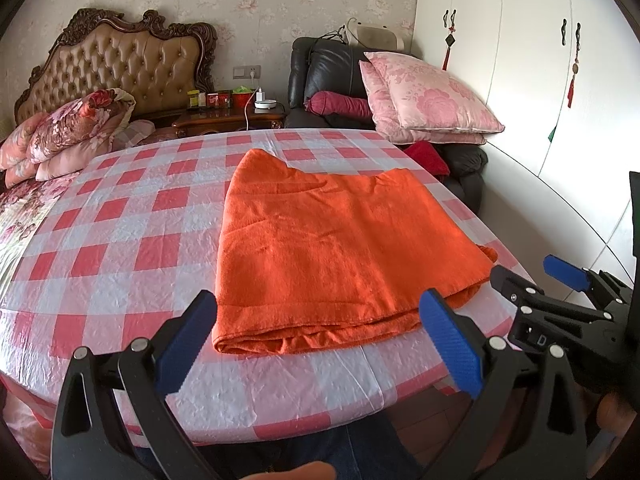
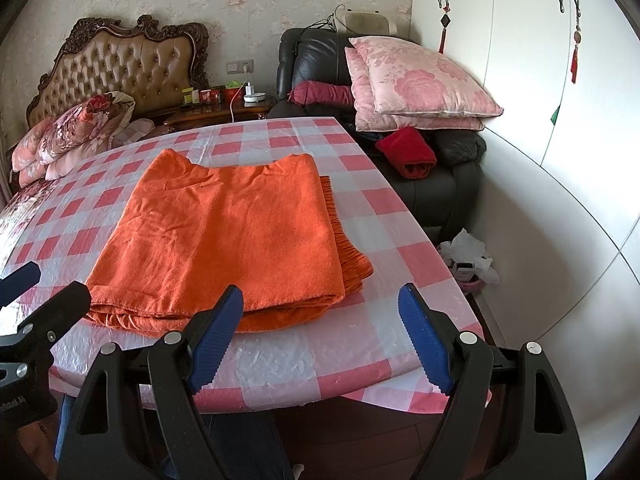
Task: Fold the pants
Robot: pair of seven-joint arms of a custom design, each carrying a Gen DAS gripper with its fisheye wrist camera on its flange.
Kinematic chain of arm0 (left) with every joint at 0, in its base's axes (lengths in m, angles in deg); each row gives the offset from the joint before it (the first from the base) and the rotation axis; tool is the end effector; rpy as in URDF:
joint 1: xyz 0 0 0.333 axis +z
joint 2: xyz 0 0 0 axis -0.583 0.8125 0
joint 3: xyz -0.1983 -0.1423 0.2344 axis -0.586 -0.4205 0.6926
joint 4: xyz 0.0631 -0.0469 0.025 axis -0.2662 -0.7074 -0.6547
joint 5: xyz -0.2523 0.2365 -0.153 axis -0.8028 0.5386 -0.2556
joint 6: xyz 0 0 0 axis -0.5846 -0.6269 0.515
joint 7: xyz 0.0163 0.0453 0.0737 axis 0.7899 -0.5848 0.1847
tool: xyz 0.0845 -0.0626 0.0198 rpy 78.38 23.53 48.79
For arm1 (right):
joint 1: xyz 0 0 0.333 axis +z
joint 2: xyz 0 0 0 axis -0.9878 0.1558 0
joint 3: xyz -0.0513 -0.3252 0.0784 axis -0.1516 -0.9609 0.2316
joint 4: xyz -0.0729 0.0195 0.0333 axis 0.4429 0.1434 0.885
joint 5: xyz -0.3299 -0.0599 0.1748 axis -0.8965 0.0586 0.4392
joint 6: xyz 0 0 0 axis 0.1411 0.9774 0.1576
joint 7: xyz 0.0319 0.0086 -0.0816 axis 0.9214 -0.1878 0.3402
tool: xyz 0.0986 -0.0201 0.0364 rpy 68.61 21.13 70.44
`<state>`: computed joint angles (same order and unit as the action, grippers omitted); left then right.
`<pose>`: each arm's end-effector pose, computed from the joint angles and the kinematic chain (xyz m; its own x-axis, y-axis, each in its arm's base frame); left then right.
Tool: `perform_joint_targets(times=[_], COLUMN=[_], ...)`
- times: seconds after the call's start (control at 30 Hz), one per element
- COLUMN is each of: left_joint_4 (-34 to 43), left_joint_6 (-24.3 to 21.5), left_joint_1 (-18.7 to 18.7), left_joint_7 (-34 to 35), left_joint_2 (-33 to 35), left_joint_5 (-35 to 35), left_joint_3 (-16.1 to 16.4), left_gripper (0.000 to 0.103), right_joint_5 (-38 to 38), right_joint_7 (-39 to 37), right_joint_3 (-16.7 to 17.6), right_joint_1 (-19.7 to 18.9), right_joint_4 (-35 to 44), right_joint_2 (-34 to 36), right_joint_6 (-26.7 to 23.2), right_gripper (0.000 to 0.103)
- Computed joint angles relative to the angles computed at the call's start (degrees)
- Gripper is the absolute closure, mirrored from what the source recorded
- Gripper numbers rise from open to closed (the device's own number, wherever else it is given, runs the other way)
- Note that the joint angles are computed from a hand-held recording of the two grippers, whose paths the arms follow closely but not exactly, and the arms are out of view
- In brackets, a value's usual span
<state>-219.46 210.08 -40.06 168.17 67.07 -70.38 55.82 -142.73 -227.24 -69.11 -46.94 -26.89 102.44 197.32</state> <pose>0.5536 -0.1398 0.3273 -0.2499 -0.9649 0.0811 -0.6218 0.0957 -0.7773 0.5515 0.3562 0.3281 -0.1618 -0.9865 0.0257 -0.6748 0.0916 -0.7323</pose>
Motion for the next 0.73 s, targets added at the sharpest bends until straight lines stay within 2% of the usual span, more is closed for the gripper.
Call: perform_joint_targets(times=[0.27,0.4,0.47,0.53,0.6,0.67,0.73], left_joint_4=[0.6,1.8,2.9,4.0,4.5,4.9,5.1], left_joint_6=[-0.3,-0.7,-1.5,-2.5,-2.2,-1.7,-0.6], left_joint_1=[-0.8,-2.9,-2.0,4.0,7.6,15.2,22.2], left_joint_7=[0.8,2.8,3.0,-0.8,-3.2,-8.0,-12.9], left_joint_2=[0.3,1.1,1.8,2.7,3.4,4.3,4.6], left_joint_5=[-0.8,-2.9,-2.9,3.3,7.2,14.5,20.7], left_joint_3=[0.6,2.0,1.0,-3.8,-6.5,-11.7,-14.5], left_gripper=[0.002,0.002,0.002,0.002,0.002,0.002,0.002], right_joint_5=[0.0,0.3,0.3,0.4,0.2,-0.1,-1.3], right_joint_7=[0.1,0.1,0.0,0.0,0.7,1.6,4.0], right_joint_3=[-0.1,0.0,-0.1,-0.2,-0.4,-0.6,-1.0], right_joint_1=[0.0,0.1,0.0,0.1,0.2,0.2,0.4], right_joint_4=[0.0,0.1,0.1,0.2,0.2,0.0,0.2], right_joint_2=[0.1,0.3,0.4,0.6,0.6,0.5,0.6], right_joint_6=[0.1,0.1,0.5,0.4,0.4,0.8,0.7], right_gripper=[0.026,0.026,0.026,0.026,0.026,0.026,0.024])
